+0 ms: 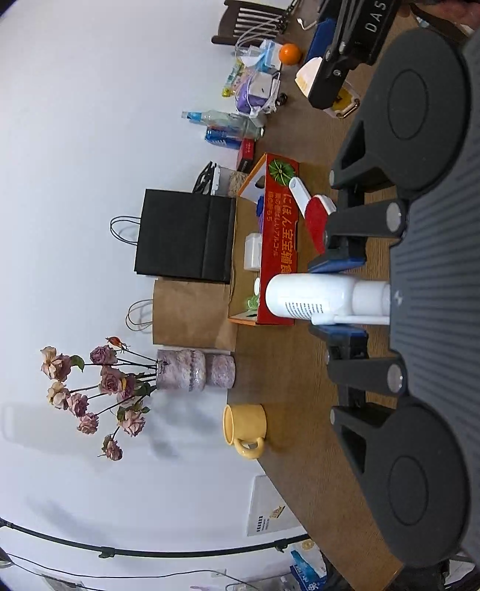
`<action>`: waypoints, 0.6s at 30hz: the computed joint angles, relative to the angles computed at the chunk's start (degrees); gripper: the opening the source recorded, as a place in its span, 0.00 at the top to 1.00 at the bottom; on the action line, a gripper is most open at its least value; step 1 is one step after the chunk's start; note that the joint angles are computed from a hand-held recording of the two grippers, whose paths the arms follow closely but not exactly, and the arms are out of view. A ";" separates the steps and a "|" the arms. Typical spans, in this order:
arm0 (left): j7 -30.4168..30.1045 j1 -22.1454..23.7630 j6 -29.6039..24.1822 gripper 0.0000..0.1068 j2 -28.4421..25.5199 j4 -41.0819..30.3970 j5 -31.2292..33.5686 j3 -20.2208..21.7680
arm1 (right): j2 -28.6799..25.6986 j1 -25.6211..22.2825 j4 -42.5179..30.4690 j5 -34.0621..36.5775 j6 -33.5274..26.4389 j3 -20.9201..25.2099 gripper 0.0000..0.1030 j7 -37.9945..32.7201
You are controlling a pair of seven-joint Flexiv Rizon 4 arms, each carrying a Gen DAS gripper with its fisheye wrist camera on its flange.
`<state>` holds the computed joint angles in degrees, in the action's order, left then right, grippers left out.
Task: Organize rigid objects
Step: 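Carry the spray bottle and cube plug into the red box and release both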
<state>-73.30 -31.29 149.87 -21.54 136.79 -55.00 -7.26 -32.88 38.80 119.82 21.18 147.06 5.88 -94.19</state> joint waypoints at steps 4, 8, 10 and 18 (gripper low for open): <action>0.15 0.53 -0.17 0.74 -0.36 -0.65 1.39 0.26 | 0.09 -0.14 0.01 0.85 -0.27 -0.21 0.37 0.13; 1.13 1.76 -2.36 0.74 -1.66 -3.48 2.69 0.55 | -0.61 -2.13 -1.64 -1.86 -2.36 -0.47 0.37 2.02; 1.50 3.34 -4.59 0.74 -2.49 -6.14 4.83 0.99 | -1.05 -3.37 -3.60 -3.86 -4.44 -1.06 0.37 3.10; 7.35 11.40 -23.63 0.74 -10.10 -28.02 14.62 3.31 | -7.05 -10.38 -23.43 -17.39 -22.05 -4.81 0.37 10.25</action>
<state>-65.94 -19.90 126.24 -31.64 108.77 -40.38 -3.95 -39.94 28.43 96.39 3.79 125.01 1.07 -83.94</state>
